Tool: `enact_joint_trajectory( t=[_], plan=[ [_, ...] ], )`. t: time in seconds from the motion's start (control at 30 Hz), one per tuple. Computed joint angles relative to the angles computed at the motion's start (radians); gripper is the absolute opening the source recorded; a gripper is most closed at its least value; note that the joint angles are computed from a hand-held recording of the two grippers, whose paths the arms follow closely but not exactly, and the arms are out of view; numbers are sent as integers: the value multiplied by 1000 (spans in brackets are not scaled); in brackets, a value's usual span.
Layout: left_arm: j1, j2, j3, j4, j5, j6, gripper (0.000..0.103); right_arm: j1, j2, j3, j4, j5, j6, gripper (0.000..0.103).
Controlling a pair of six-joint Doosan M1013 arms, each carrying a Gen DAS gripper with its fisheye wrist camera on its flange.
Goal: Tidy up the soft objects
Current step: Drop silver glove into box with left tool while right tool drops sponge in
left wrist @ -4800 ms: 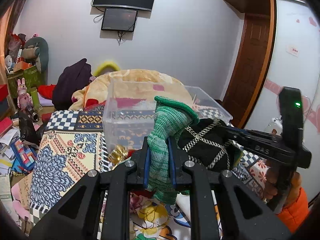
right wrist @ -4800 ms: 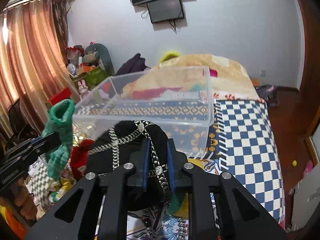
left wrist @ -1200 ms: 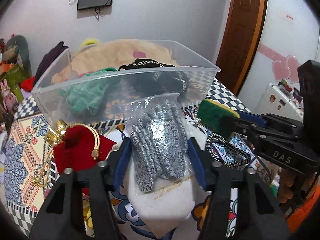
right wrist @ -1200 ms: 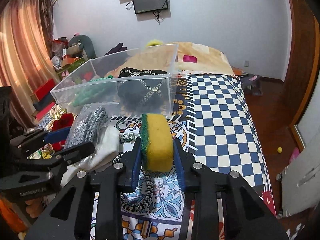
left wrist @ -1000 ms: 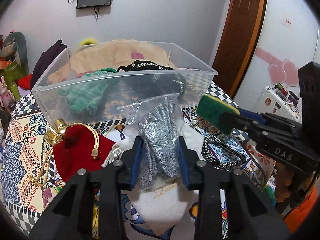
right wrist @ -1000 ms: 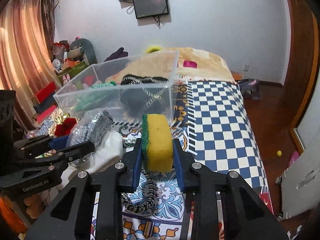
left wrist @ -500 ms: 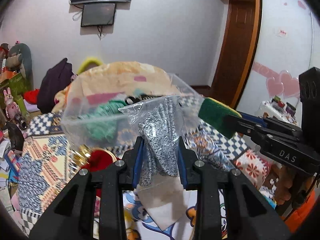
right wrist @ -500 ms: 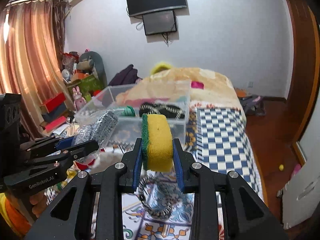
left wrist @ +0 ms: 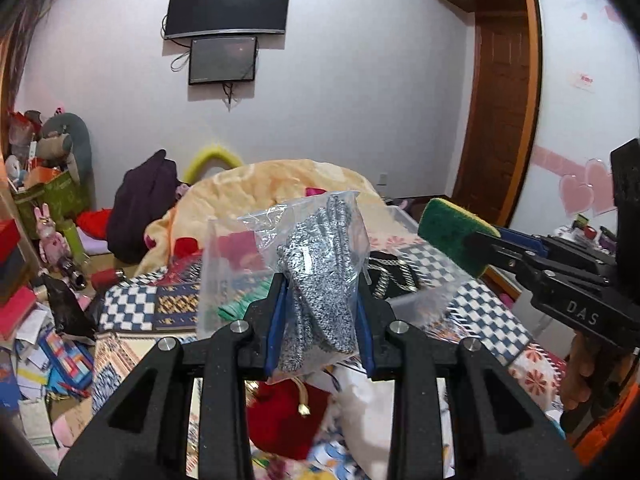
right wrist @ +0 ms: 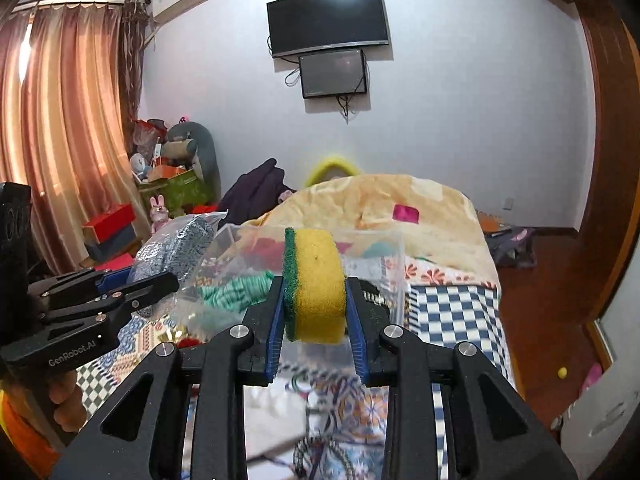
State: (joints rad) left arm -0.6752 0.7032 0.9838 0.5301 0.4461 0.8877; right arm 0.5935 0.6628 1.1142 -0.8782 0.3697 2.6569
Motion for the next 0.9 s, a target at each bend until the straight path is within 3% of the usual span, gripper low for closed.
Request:
enact_joint_trajectory(
  t=[0.23, 0.47, 0.7, 0.9],
  plan=[
    [12, 71, -121, -83, 97, 90, 31, -3, 44, -78, 169, 16, -175, 26],
    [23, 130, -212, -163, 173, 150, 31, 2, 96, -170, 313, 90, -366, 26],
    [30, 190, -316, -232, 261, 200, 31, -4, 134, -233, 386, 162, -431, 26],
    [22, 200, -326, -208, 293, 207, 33, -10, 144, -241, 436, 189, -451, 26]
  ],
)
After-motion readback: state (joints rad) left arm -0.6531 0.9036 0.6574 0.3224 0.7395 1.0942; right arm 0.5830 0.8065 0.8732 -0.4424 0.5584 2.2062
